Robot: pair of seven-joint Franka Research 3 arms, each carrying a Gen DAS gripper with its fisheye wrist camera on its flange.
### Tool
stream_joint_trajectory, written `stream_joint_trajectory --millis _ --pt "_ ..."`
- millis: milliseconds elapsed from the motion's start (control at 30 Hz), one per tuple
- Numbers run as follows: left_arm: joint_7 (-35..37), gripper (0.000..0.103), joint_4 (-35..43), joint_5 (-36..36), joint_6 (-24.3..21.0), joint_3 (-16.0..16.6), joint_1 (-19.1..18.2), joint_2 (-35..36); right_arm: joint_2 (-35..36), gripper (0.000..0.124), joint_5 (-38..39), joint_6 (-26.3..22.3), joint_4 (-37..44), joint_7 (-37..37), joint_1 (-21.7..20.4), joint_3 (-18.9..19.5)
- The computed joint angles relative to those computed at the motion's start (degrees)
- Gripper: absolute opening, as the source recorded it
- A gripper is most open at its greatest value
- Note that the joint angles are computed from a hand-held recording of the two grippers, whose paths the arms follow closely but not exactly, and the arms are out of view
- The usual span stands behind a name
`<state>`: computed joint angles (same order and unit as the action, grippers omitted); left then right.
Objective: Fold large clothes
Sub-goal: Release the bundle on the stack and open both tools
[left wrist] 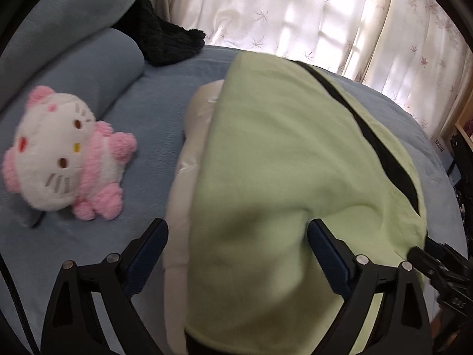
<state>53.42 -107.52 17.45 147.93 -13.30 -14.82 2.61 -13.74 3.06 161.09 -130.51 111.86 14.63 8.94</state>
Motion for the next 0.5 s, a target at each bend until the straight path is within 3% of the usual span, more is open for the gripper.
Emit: stream_joint_trajectory --millis 267,500 --pt "-0.93 0.094 -4.72 0.59 -5.86 -2.06 -1.95 -10.98 -14.96 0.063 4.03 -10.23 -5.47 -1.05 1.19 0.52" --pt "-2.11 0.094 -7.2 -1.72 -14.42 -4.74 -5.38 -22.43 -28.7 0.063 4.61 -23.74 -6.28 2.36 1.22 3.3"
